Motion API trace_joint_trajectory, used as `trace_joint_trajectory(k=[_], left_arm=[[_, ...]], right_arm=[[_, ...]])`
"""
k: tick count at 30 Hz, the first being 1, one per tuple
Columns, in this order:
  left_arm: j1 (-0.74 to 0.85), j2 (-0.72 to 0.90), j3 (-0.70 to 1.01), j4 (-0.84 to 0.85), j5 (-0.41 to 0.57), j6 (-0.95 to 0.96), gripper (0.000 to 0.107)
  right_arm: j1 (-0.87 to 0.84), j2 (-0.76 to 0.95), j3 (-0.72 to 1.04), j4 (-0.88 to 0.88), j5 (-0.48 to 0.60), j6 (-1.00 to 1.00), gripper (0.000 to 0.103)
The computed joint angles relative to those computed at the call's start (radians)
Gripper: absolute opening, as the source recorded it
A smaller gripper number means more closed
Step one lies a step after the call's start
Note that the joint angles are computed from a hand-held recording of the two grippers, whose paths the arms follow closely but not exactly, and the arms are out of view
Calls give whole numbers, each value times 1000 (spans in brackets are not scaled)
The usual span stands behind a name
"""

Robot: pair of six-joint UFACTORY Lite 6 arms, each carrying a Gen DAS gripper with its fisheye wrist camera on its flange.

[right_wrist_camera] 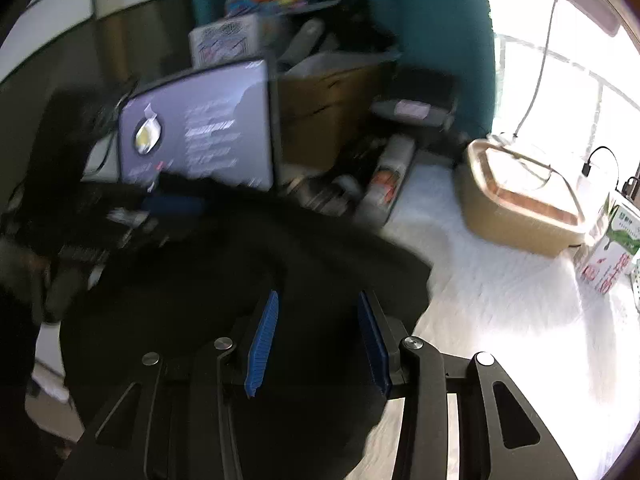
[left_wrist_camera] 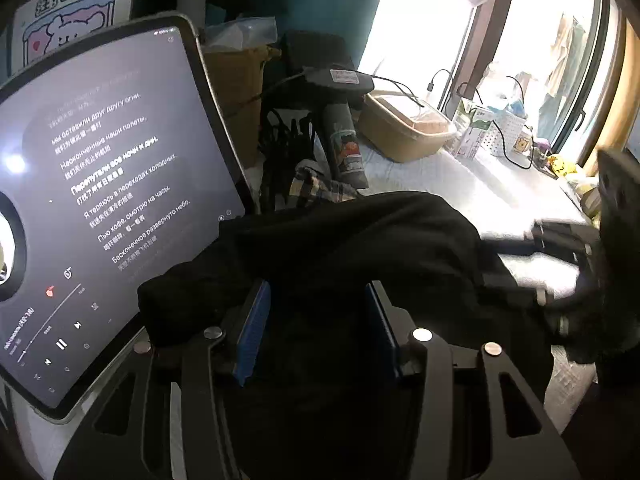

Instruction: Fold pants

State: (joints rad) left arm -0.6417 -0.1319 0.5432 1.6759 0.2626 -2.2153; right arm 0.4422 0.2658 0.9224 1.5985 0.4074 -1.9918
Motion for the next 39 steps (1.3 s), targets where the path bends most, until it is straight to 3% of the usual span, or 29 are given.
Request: trace_joint_trajectory(k=[4, 8, 11, 14, 19, 22, 25, 28, 35, 39], left_arm=[[-6, -22, -9, -30, 12, 13, 49], [-96, -91, -31, -247, 114, 182, 49], [-173, -137, -53, -318, 195, 200, 50], [-273, -179, -82, -382, 280, 179, 61], [-429, -172, -93, -480, 413, 137, 62], [-574, -159, -65, -552, 554, 110, 62], [-724, -115, 3, -590, 705, 73, 65], [-850, -3, 121, -611, 845, 53, 74], [-954, 171, 306, -560, 901, -23, 76], [-975, 215, 373, -507, 914, -69, 77]], right_arm=[[24, -63, -128, 95, -52, -125, 43], [5, -162, -252, 129, -58, -188, 44], [-21, -231, -329, 135, -50, -211, 44], [-62, -310, -402, 90, -33, -181, 44], [-147, -475, -509, -50, -1, -73, 44], [-193, -564, -556, -122, 20, -10, 58], [-271, -675, -611, -221, 70, 64, 66], [-361, -789, -659, -317, 125, 128, 70], [-710, -994, -702, -489, 376, 169, 73], [-1011, -1039, -694, -536, 566, 71, 91]])
